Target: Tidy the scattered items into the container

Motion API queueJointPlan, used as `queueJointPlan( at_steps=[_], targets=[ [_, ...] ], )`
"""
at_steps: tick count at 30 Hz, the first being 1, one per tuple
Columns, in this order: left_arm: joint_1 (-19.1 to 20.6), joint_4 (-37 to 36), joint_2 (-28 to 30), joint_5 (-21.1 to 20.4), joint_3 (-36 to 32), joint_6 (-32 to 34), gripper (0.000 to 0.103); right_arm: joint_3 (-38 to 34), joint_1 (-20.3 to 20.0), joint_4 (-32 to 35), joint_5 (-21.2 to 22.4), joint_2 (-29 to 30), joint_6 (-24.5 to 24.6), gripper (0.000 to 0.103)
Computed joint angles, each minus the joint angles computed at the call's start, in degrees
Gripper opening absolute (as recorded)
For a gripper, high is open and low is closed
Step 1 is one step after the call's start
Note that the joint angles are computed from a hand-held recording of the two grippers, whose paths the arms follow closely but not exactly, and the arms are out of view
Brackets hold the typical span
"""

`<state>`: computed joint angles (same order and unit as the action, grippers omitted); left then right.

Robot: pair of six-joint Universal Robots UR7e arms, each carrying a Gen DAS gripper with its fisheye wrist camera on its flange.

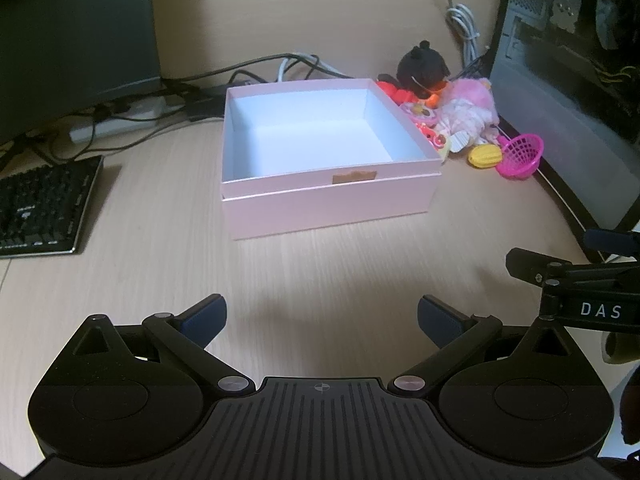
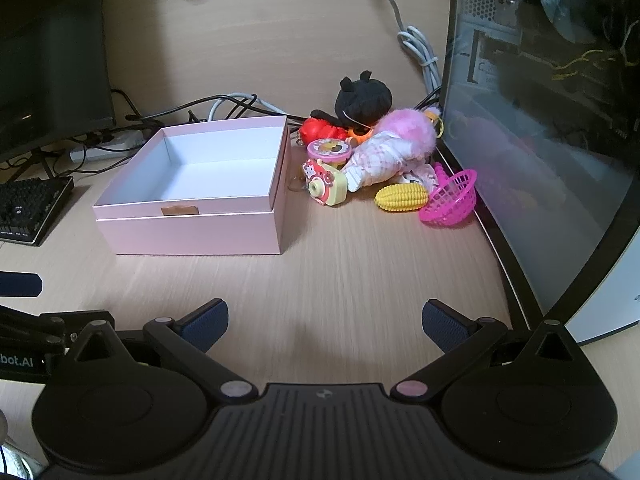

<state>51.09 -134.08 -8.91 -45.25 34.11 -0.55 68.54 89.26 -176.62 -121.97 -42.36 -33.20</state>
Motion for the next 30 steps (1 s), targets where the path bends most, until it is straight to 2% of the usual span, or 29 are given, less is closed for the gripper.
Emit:
queueJointPlan(
  at_steps=[30],
  targets=[
    [0.2,0.2,0.3,0.3,-0.8,-0.3,0.103,-0.3,-0.1,-0.1,0.5,0.2,0.0,0.103]
  ],
)
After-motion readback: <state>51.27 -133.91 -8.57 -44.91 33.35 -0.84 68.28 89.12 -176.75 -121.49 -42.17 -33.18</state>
